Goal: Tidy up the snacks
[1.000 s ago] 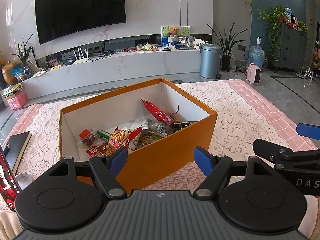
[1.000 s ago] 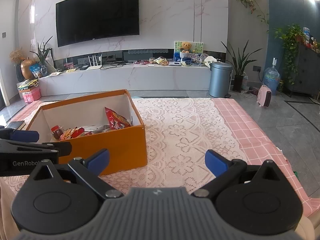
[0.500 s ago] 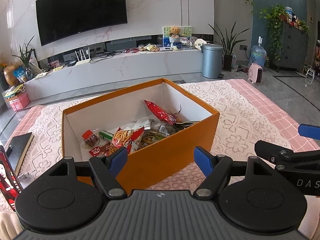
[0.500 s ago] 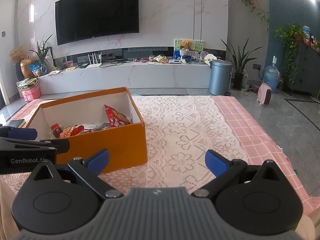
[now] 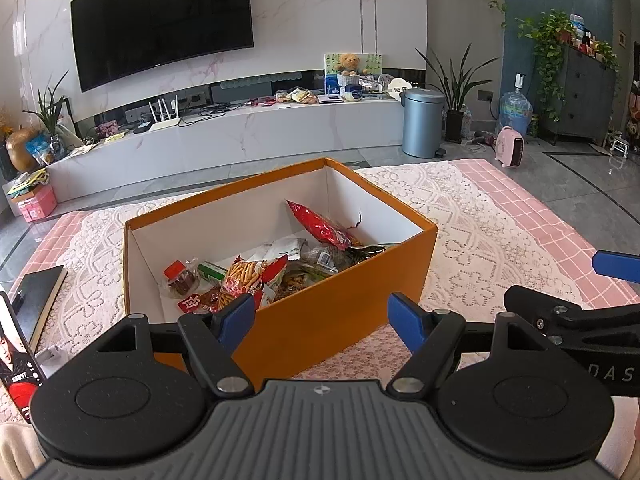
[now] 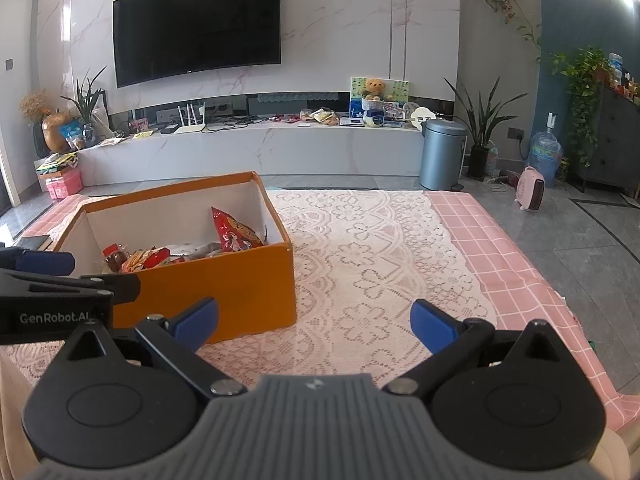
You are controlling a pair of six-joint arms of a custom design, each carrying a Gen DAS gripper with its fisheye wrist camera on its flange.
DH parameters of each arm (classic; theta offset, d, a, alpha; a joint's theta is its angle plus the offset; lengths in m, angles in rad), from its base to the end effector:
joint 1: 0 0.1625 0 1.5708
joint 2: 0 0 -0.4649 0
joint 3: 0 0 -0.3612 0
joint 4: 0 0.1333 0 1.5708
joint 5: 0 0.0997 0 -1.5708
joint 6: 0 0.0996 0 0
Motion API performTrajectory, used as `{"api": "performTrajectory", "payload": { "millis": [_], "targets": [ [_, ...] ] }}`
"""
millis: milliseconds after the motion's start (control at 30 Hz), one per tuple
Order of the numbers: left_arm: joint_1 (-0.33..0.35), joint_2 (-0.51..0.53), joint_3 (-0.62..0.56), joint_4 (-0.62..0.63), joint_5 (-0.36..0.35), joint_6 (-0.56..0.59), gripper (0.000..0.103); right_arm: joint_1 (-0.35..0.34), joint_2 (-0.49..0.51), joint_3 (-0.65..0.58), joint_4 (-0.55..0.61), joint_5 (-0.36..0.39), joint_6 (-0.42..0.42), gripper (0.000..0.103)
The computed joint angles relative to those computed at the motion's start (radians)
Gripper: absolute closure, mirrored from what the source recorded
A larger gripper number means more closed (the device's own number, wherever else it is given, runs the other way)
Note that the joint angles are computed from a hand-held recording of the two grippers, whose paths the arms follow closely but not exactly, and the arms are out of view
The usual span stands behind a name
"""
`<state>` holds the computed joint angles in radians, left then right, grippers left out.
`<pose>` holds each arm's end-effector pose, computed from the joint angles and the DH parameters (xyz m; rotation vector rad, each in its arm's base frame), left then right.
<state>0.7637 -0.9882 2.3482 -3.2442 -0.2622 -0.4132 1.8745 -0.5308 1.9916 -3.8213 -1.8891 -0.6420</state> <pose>-0.1549 -0.4660 0.2037 0.1508 1.9715 -1.1169 0.2703 -0.5210 0.0430 1.0042 -2.3355 0.9735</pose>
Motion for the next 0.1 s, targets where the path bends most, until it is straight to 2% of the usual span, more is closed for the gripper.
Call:
{"api": "performTrajectory", "payload": {
  "millis": [100],
  "targets": [
    [-0.001, 0.004, 0.001, -0.018, -0.001, 0.013, 0.015, -0.001, 0.0, 0.0, 0.002, 0.0, -0.001, 0.004]
  ]
}}
